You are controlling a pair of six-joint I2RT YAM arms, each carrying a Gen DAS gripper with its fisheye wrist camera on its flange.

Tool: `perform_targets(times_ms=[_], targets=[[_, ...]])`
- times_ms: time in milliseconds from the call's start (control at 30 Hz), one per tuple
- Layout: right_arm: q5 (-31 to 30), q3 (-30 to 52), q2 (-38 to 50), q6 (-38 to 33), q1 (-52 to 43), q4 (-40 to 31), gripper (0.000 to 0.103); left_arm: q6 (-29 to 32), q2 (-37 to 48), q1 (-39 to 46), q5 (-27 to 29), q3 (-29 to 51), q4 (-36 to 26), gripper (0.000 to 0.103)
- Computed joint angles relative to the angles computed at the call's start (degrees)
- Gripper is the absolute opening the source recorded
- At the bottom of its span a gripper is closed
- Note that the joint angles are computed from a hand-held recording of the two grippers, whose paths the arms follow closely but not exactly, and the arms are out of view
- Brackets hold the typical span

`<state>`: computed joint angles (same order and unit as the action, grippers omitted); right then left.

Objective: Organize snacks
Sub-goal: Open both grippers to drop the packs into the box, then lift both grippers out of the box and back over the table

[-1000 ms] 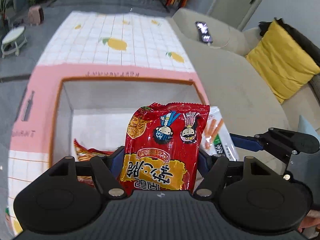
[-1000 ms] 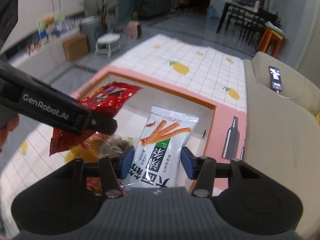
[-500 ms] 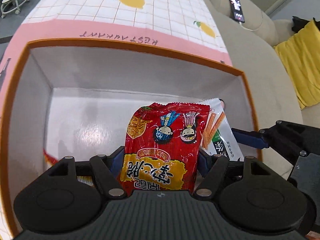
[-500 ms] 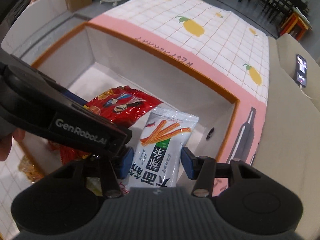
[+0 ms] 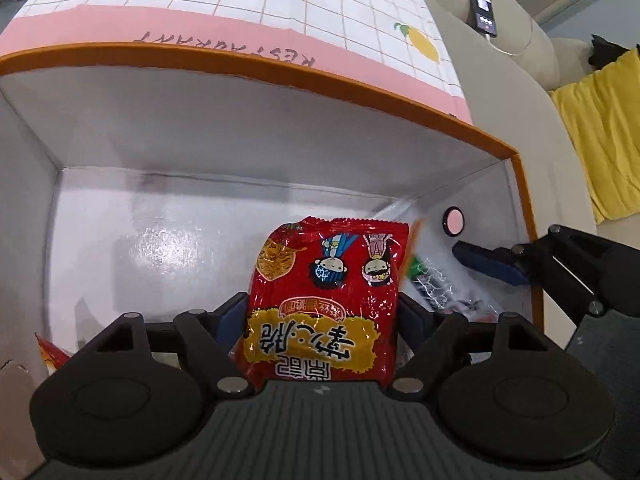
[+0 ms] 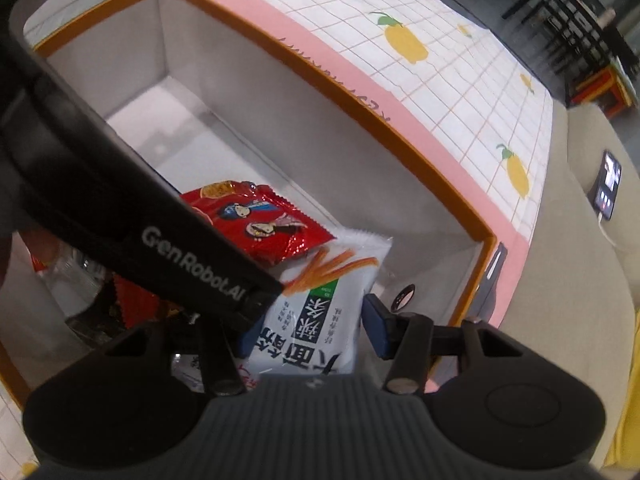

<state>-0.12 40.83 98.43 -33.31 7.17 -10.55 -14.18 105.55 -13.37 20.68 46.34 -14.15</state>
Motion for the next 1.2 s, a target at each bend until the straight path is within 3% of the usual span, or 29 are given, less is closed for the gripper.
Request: perform_targets(times_ms=[67,367,500,700,800,1000,1200], targets=[[0.0,-0.2,-0.8,-0.5,-0.2,-0.2,0.062,0.1,-0.6,0.9,0.7,-0.3,-0.3,0.092],[-1.9,-2.3,-8.8,0.3,-1.5,-5.1,0.066,3.1,-5.8,4.5,4.9,-2.0,-3.4,0.094],[-2.3,-5.8,-13.8,0.7,-2.1,-6.4,0.065,4.3,-7.9,2.7,-1.1,-2.9,-2.7,0.076],[-3.1,-8.6,-18.7,0.1,-3.8,-7.7,0.049,2.5,-4.2,1.7,-2.0,-3.4,2.1,0.047],[-5.6,-8.0,-18.3,0.3,-5.8,-7.9,0.048,3.7,-3.1,-0.2,-2.8,-3.6,4.1,0.041],[-6.5,-8.3,-20.7,1.5,-5.7,-8.8,0.048,5.0,-3.5,-2.3,-3.8,-3.0,3.6,0.041],[-8.2,-7.7,-19.8,3.5,-6.8,-9.9,0.048,7.5,-11.1,-2.0,-5.4,-4.6,-1.8,0.041]])
